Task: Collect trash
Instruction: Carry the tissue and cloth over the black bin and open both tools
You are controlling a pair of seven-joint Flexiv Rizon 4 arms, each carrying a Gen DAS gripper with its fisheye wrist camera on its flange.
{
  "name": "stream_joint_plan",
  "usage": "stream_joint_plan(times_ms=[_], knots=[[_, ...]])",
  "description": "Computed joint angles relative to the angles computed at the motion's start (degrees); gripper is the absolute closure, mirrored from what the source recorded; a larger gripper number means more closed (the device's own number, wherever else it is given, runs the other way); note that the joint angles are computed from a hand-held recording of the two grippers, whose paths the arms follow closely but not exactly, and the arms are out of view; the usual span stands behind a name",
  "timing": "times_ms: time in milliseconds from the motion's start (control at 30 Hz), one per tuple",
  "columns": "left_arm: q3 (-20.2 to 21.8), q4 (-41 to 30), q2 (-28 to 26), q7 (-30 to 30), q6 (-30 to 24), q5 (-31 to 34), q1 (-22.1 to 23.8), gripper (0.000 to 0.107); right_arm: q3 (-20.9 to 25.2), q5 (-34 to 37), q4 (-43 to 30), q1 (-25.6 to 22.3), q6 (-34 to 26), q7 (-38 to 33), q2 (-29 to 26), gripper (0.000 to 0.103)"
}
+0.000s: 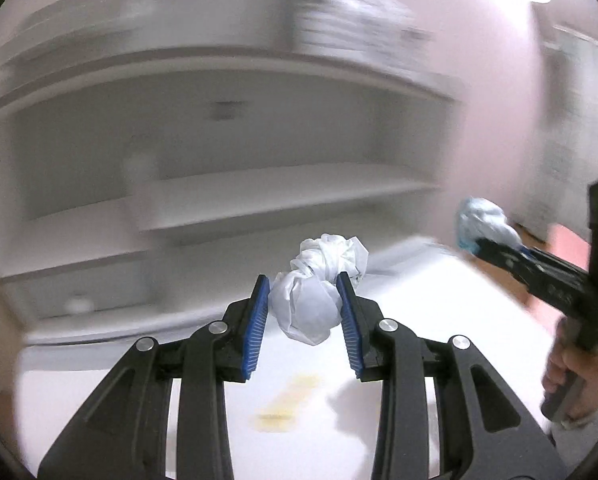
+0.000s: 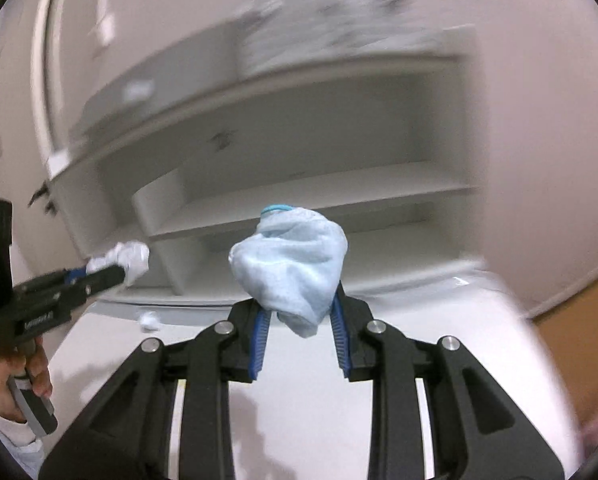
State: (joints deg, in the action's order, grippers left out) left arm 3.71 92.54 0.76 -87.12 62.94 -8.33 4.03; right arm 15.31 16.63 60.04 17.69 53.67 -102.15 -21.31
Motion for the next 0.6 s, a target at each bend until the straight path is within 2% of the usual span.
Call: stream_joint_plan(times_ms=[67,167,300,400,467,533,600], knots=[[-3.68,-2.07,-2.59,5.19,-0.3,-5.29,-3.26,0.073,-0.73,3.68,3.87,-5.48,-1.04,-0.12,4.07,0.075],[-7.75,-6.28,-6.86,8.54,-1.69,-7.95,-7.71,0.073,-3.38,8.91,9.23,-12.78,-4.9,-0.25,9.43,0.075],[-13.31,-11.87,-13.27,13.49,-6.14,-12.56,-14.34,0.073,-9.65,8.24,18.23,-18.95,-8.93,3.43,13.78,0.075],[-15.62,-14.86,-18.25,16.15,-10.33,-13.84,-18.54,0.073,-12.84,7.32,22.56,-22.17,-12.77,5.91,13.21,0.075],[-15.97,-17.3,-22.53,16.25,-14.29,-13.65,-20.45,0.073,-14.18,7.28,24.02,-24.27,-16.59,7.05,10.79,0.075],[-15.06,-20.04,-28.09,13.98,-19.56,-11.52,-22.55,0.073,-14.68,8.42,24.74,-26.29,-20.08,8.62,7.66,0.075],[-13.69,-24.89,-35.6,9.29,-27.7,-9.42,-24.28,0.073,-14.47,13.05,23.8,-29.29,-26.88,11.43,2.88,0.075]])
